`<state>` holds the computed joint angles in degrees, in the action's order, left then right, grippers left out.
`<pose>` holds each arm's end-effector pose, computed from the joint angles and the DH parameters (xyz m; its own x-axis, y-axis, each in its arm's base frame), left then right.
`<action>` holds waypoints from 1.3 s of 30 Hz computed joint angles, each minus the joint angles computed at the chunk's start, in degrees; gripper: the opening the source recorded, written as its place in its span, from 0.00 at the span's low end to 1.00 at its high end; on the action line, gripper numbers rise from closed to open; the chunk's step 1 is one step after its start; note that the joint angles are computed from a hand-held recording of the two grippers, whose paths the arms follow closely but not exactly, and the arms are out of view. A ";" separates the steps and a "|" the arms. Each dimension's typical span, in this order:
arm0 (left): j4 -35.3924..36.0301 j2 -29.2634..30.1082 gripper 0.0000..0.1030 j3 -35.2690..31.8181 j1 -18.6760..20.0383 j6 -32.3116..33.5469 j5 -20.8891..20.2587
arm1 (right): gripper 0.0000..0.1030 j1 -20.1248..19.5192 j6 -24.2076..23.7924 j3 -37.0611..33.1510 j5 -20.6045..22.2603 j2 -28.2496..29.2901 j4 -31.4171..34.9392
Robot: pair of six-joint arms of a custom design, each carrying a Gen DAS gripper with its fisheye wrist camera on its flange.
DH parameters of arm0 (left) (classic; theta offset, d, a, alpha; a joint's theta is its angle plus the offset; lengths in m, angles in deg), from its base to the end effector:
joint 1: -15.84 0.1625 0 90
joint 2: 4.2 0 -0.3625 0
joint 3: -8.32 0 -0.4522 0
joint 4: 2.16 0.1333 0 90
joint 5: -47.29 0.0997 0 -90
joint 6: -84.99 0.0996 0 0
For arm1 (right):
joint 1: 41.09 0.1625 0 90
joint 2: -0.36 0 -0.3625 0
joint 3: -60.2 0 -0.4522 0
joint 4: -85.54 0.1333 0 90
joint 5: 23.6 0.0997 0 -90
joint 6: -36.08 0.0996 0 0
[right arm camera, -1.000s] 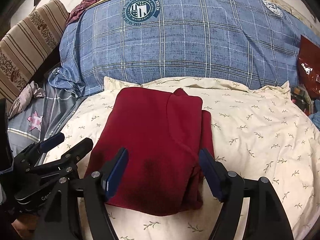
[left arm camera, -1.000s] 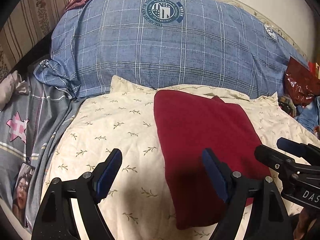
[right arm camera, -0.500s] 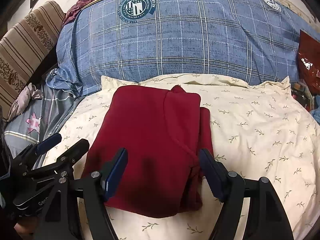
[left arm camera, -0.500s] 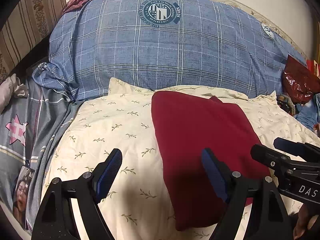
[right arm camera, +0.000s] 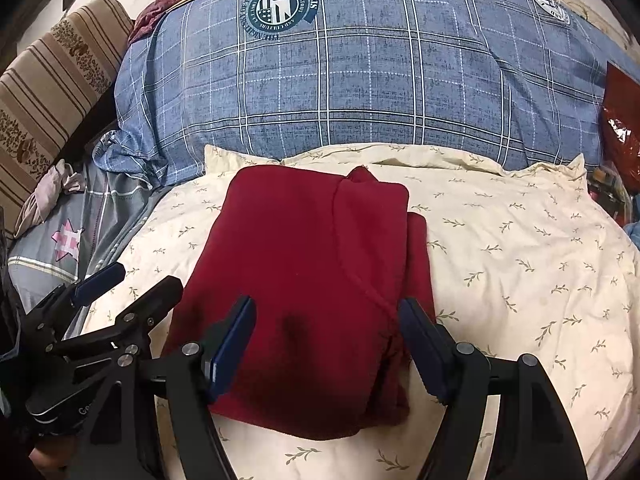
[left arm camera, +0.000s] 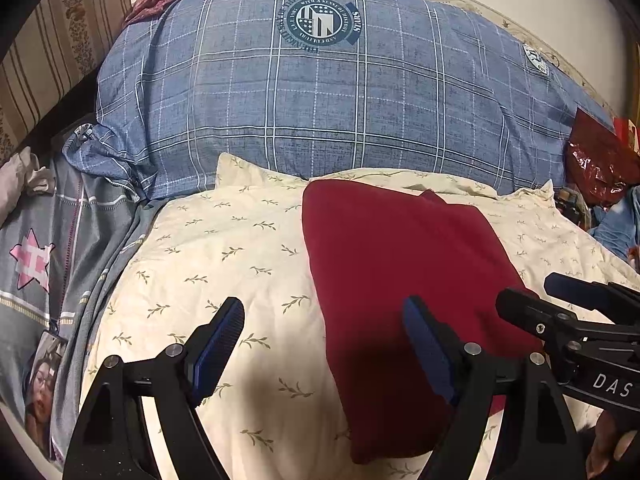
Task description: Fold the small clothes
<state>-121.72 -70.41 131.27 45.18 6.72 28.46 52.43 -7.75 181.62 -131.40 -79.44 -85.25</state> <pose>-0.2967 -0.4278 0.0419 -0.7148 -0.3265 -0.6184 0.3718 0.5715 -0.7315 0.1358 -0.5321 0.2084 -0.6612 -0.4390 0.6084 -0.7007 0.6512 -0.2915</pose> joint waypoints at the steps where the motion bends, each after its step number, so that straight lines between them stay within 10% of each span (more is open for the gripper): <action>1: -0.02 0.00 0.78 0.00 0.03 0.03 -0.01 | 0.73 0.06 -0.07 -0.04 -0.04 0.04 -0.13; 39: -4.92 -0.36 0.78 1.10 0.31 2.35 -0.45 | 0.73 0.48 1.01 -0.72 -1.03 1.04 0.53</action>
<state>-126.64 -70.76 132.37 45.49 9.07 28.01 52.92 -6.74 180.91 -132.42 -78.40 -84.73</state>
